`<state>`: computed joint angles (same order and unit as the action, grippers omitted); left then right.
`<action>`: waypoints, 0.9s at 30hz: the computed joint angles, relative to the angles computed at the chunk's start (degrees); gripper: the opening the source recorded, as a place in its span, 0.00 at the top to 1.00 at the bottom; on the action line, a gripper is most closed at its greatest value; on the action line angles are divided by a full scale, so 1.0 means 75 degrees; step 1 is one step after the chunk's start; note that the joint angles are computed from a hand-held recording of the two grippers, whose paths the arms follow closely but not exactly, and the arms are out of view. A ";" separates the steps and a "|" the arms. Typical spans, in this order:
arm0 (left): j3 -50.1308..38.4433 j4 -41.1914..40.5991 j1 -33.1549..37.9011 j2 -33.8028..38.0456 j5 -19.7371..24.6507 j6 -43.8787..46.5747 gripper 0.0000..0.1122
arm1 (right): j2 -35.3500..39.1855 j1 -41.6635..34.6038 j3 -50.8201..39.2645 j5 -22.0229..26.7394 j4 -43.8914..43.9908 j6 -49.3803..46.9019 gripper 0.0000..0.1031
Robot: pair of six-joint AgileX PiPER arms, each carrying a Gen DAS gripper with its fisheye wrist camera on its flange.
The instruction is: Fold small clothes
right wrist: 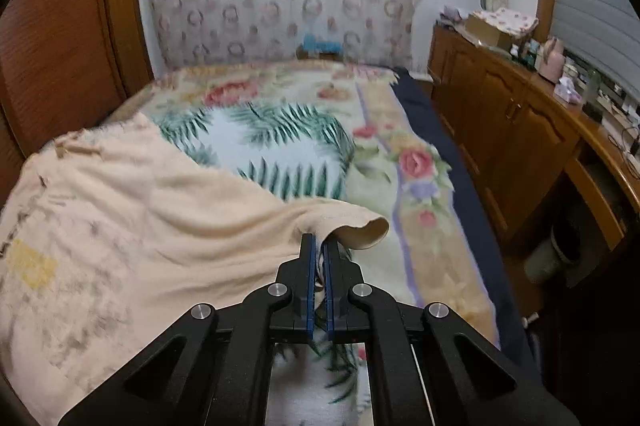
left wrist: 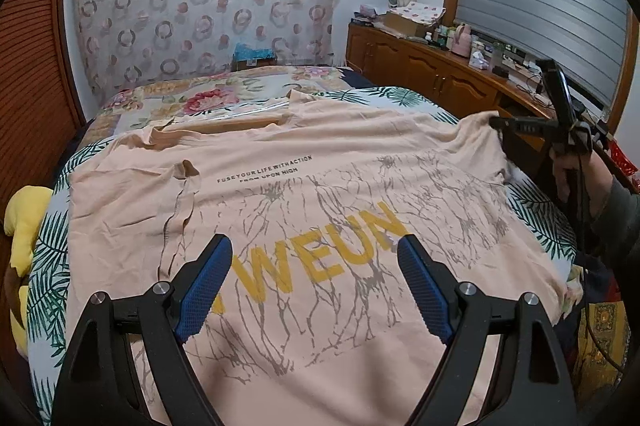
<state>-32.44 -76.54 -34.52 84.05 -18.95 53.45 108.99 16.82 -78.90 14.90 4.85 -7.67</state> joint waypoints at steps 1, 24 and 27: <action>0.0007 0.0001 -0.0008 -0.0023 0.0006 -0.0016 0.24 | -0.0057 0.0016 0.0048 -0.0060 0.0358 -0.0393 0.97; 0.0820 0.0777 0.0204 -0.0735 -0.0195 -0.1130 0.24 | -0.0585 0.1738 -0.0171 0.0727 0.4710 -0.5069 0.54; 0.0865 0.0981 0.0225 -0.0727 -0.0222 -0.1376 0.24 | -0.0318 0.1713 -0.0084 0.0548 0.3503 -0.4133 0.54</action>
